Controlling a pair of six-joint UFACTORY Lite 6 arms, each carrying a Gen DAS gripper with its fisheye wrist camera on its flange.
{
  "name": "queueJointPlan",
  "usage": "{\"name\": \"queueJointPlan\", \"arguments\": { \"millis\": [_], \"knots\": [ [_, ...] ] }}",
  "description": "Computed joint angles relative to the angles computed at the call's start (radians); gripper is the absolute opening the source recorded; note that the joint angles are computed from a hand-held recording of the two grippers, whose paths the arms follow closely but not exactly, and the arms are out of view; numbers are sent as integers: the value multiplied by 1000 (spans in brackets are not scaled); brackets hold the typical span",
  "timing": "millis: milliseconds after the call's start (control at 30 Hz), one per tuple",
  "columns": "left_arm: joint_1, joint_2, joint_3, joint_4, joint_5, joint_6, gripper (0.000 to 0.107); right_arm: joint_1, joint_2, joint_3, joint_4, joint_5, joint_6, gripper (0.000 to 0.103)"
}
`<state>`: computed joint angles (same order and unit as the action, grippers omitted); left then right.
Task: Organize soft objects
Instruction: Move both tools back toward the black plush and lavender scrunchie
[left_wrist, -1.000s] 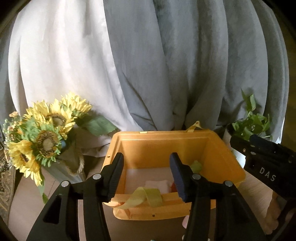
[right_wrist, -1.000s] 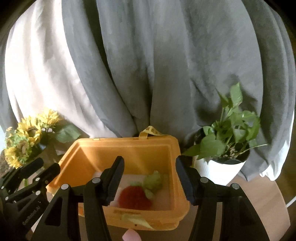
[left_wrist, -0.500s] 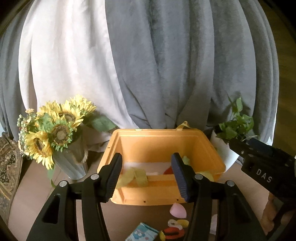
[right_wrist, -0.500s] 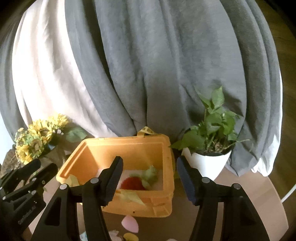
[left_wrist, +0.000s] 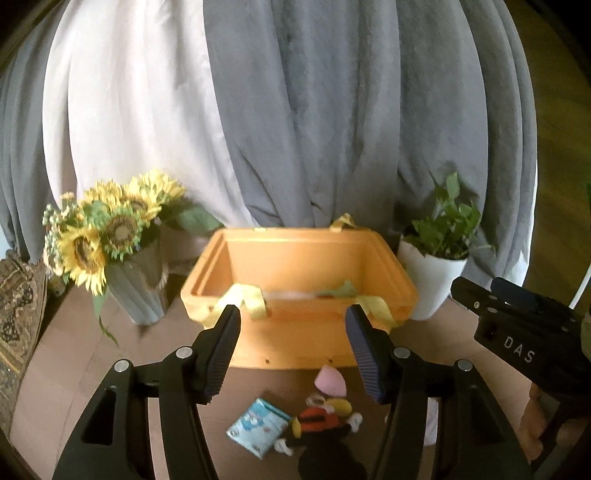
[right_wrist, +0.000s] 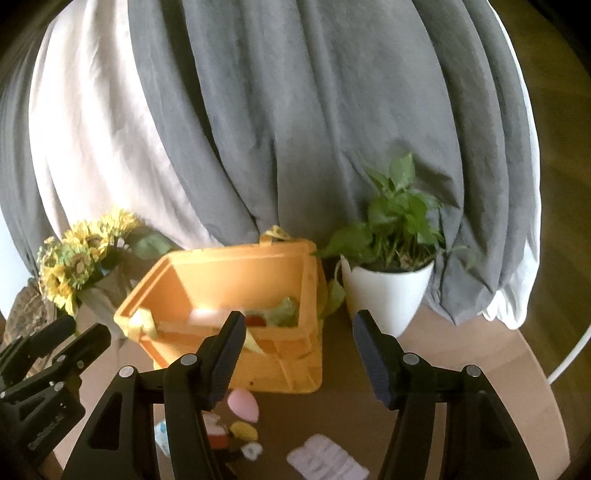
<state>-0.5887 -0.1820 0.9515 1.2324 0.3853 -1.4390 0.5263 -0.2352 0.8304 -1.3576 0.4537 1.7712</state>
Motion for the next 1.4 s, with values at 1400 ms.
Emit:
{"name": "queueJointPlan", "arguments": {
  "millis": [1400],
  "knots": [
    [-229,55,-284,32,47,-349,66,-73,-104,-426,-13,-230,-10,66]
  ]
}}
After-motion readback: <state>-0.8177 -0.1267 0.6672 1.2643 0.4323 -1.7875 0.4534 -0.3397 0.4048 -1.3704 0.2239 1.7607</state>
